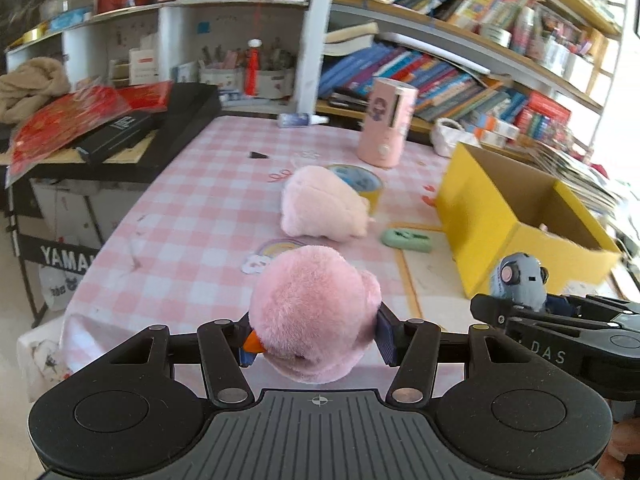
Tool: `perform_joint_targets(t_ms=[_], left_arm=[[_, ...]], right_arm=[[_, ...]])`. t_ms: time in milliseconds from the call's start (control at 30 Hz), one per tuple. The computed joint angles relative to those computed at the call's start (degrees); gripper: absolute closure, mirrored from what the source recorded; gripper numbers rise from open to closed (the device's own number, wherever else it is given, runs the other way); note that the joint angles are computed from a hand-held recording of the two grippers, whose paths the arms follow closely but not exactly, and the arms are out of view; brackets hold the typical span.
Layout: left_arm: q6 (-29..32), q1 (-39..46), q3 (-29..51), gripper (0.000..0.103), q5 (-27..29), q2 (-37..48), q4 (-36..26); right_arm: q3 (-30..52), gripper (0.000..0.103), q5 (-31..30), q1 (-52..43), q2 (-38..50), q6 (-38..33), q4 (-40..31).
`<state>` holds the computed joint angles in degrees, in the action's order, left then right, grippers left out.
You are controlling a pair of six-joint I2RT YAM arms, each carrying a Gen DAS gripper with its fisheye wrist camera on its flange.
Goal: Organize objects
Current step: 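Carry the car with the right tool while the left tool carries the chick toward the yellow box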
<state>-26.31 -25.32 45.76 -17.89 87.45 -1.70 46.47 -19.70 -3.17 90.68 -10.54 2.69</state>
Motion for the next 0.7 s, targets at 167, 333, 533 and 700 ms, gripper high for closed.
perform_joint_targets(t_ms=[167, 333, 533, 700], left_arm=[[0.56, -2.95, -2.41, 0.049, 1.09, -1.68, 1.15], [1.03, -5.54, -3.41, 0.049, 2.38, -1.80, 2.21], [2.13, -8.18, -3.43, 0.049, 3.94, -1.10, 3.39], [3.39, -10.25, -1.42, 0.049, 5.60, 1.46, 4.65]], right_arm=[[-4.66, 0.062, 1.20, -2.46, -4.92, 1.14, -0.89], [-9.23, 0.062, 1.79, -5.63, -9.40, 1.15, -1.61], [-12.91, 0.062, 2.41, -9.86, -13.25, 0.99, -2.48], [-14.32, 0.062, 2.90, -13.79, -15.69, 0.58, -3.80]])
